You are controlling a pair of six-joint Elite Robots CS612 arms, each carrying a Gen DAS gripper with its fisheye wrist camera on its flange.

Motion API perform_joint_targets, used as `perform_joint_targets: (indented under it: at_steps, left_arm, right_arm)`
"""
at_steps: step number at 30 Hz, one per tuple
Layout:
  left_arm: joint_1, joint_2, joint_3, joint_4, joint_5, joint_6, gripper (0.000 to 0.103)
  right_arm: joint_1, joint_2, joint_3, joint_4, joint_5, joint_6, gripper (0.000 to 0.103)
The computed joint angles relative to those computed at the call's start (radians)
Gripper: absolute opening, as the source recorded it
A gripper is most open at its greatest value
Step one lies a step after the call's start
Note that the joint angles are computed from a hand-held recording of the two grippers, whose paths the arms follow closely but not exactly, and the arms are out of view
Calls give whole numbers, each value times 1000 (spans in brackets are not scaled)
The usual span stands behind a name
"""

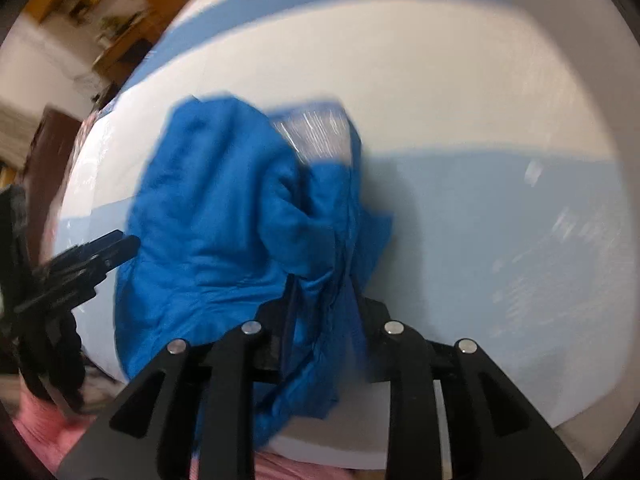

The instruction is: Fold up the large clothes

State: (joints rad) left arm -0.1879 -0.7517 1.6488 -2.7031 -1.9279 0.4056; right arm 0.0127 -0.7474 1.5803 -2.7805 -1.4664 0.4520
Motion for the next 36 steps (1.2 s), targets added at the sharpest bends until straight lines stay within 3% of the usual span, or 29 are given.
perform_joint_targets:
  at_steps: [5,9,12,16,20,22,25,30,31,36]
  left_arm:
    - [0,-22,30,-17,-2,40,61]
    - [-2,-21,40,-16,3,57,61]
    - [6,-17,35,20,-18,66,62]
    - [11,-9,30,55,-36,79,65]
    - [3,-5,49,15,-22,105,68]
    - [1,-2,49,8,-9,108,69]
    - [9,-3,20,69,-22,101,67]
    - [20,-5,-14,12,-63,43,65]
    - [20,2,-30,8,-67,24,65]
    - [-1,48,-87,-46,-61,-55,64]
  right_arm:
    - [23,6,-41,5,150,-141,22]
    - [34,30,-77,109,129,-173,21]
    - [33,20,-38,145,125,-159,14]
    - [27,25,14,123,140,-75,3]
    - [26,58,46,22,160,16,1]
    - [31,54,42,28,145,1,1]
    - [26,32,41,52,151,-22,2]
    - [32,-8,22,-30,67,-44,12]
    - [32,1,-4,-42,55,-41,12]
    - [48,88,-177,45,-157,28,12]
